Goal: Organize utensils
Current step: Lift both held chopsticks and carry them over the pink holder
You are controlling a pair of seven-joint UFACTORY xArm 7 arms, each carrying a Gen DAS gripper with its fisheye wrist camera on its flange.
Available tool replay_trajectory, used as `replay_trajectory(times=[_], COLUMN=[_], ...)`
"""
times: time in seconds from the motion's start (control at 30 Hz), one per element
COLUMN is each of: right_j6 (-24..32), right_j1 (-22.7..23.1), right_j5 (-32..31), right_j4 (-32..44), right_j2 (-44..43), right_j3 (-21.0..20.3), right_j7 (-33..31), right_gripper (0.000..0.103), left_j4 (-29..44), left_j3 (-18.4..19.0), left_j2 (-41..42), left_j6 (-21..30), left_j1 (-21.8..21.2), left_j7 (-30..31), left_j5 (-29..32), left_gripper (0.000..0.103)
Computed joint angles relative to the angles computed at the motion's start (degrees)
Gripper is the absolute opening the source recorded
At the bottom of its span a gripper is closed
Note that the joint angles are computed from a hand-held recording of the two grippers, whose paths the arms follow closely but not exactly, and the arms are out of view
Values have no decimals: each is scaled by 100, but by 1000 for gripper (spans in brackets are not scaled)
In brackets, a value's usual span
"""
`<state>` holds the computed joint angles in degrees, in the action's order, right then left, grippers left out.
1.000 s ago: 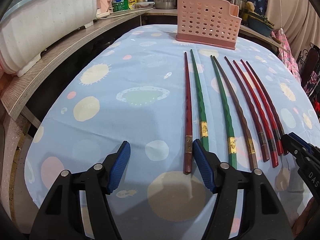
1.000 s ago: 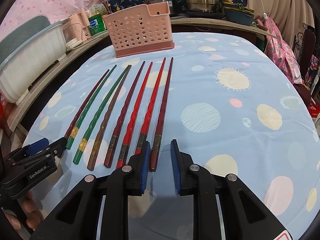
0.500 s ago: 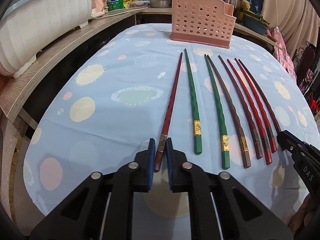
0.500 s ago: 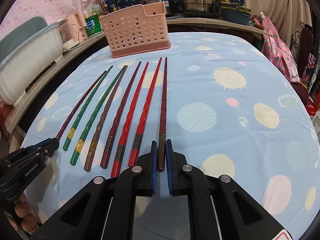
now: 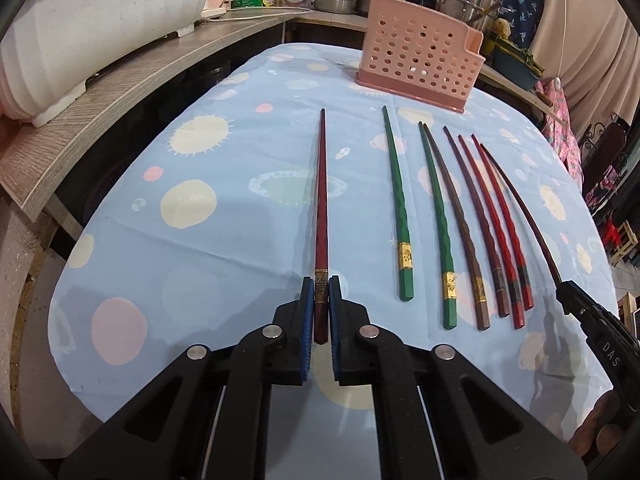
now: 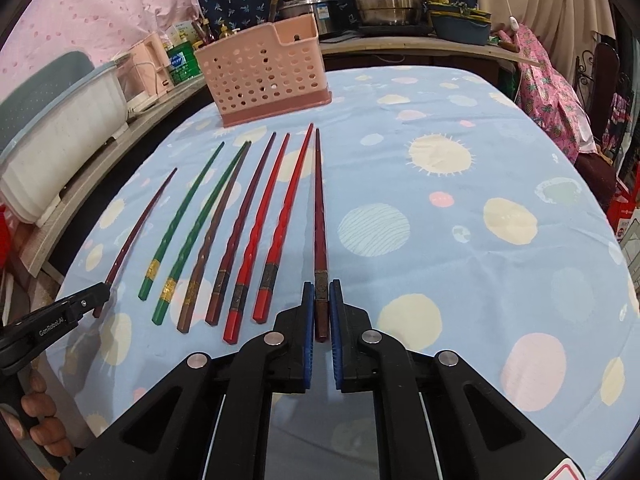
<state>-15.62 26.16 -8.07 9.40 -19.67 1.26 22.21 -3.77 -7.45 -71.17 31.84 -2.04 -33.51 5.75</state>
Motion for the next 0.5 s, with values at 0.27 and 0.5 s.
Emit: replay_trajectory(times=[0.27, 0.5], right_j6=[213, 330], right_j1=[285, 434], right_j5=[-42, 177], right_j4=[-94, 187], right_j2=[-889, -1457], right_j3=[-566, -852], right_j7=[-113, -489], right_gripper=[8, 8], left_j4=[181, 689], left_j3=[139, 199], left_j2=[-974, -884], left_j6=[720, 659], left_j1=[110, 367], left_j7=[158, 389], left_j5=[-4, 49], left_gripper=[7, 7])
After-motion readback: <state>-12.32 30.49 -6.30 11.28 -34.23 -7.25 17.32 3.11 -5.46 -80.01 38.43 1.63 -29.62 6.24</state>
